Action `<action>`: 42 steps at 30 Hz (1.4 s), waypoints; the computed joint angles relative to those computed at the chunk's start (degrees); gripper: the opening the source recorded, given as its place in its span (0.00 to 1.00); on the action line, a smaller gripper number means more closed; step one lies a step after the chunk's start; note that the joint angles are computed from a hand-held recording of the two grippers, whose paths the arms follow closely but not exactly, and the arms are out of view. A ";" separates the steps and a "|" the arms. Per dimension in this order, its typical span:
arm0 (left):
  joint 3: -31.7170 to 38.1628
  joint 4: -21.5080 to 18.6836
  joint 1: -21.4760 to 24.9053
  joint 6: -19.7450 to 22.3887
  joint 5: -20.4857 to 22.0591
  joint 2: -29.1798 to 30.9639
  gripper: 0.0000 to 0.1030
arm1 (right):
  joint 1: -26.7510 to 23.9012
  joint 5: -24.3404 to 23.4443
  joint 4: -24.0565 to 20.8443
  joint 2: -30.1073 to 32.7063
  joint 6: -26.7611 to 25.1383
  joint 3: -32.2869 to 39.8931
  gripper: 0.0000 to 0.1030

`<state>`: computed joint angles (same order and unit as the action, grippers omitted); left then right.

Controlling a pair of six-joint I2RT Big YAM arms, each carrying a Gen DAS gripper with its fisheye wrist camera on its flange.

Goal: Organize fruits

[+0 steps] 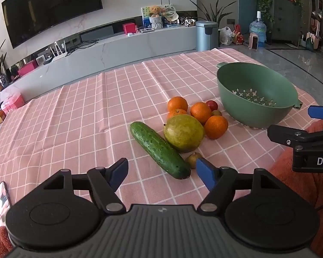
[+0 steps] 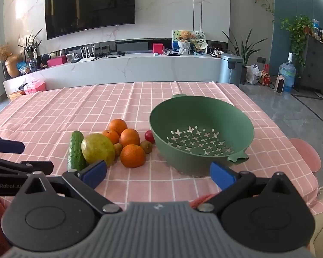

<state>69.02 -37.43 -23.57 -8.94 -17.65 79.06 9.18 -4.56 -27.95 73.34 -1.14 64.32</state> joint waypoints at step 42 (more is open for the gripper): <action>0.81 -0.34 -0.50 -0.90 -0.65 1.00 0.83 | 0.60 1.29 -1.11 1.51 0.04 0.90 0.96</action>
